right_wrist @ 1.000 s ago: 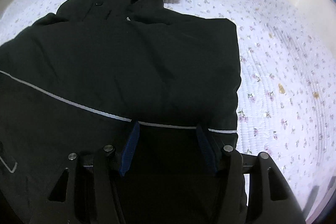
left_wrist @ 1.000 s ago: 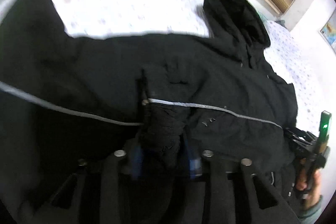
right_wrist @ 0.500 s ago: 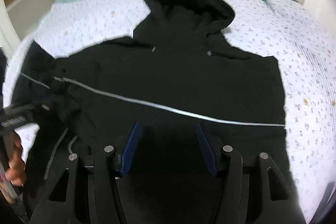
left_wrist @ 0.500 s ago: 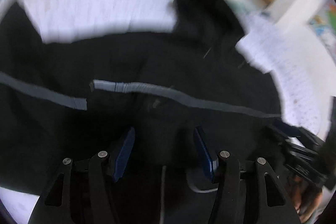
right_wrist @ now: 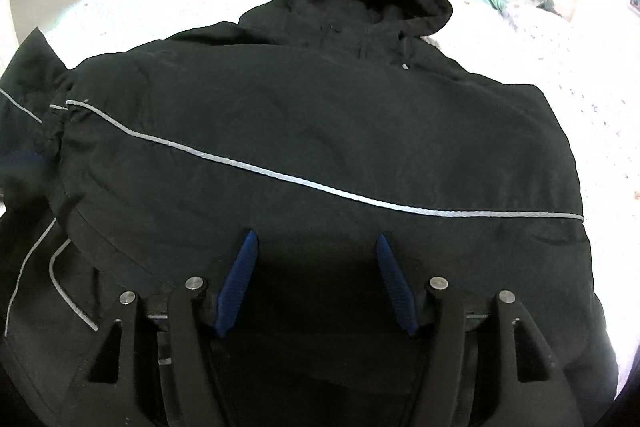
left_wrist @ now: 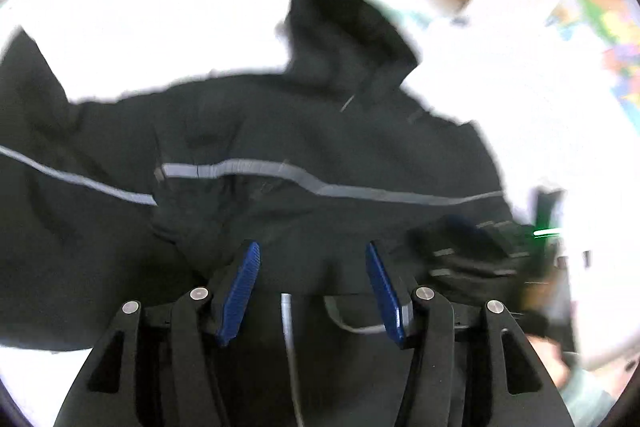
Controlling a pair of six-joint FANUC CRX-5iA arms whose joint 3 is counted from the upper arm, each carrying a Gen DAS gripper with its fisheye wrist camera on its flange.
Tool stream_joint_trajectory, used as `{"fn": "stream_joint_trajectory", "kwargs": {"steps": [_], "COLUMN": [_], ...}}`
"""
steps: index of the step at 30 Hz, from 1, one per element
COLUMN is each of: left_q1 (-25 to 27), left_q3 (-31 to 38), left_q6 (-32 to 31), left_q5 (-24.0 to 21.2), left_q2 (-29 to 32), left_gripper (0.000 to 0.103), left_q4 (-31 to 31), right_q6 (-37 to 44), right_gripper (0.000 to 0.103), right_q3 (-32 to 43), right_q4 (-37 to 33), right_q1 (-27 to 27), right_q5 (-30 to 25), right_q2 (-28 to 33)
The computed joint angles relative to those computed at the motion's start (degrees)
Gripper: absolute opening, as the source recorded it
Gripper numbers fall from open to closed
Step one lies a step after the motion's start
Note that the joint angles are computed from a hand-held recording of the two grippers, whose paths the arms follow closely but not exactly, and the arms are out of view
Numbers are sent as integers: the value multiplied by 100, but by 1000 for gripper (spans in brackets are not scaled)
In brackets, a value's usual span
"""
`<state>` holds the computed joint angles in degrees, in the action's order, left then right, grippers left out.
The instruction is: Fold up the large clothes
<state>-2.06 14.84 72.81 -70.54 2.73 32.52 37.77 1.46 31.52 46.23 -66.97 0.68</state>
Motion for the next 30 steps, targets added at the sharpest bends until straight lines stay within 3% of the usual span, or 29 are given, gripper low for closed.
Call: {"fn": "stream_joint_trajectory", "kwargs": {"steps": [4,8,13,16,19,23,30], "left_q1": [719,1738,2373,2835,3034,3264,3014], "left_q3": [-184,-108,-79,-623,-1070,-1619,-1399], "left_q6": [-117,861,1854,1832,1980,1705,1640], "left_q5": [324,541,679,933,1189,1378,1725], "left_q2": [-545,-797,-637,-619,-553,-455,90], "left_gripper": [58,62,62,62,62,63,64], "left_q4": [260,-348,-1255,-712,-137,827,954], "right_q6": [-24,-126,-194,-211,-237,-256,-272], "right_gripper": [66,68,69,70,70,71,71], "right_q3": [-47,-161,-221,-235,-265,-272,-275], "right_q4": [-33,55,96,112,137,151,160], "right_q1": [-25,-24,-23,-26,-20,-20,-15], "right_q5": [101,201,268,285,314,334,337], "right_q2": [-44,-93,-122,-127,-141,-140,-138]}}
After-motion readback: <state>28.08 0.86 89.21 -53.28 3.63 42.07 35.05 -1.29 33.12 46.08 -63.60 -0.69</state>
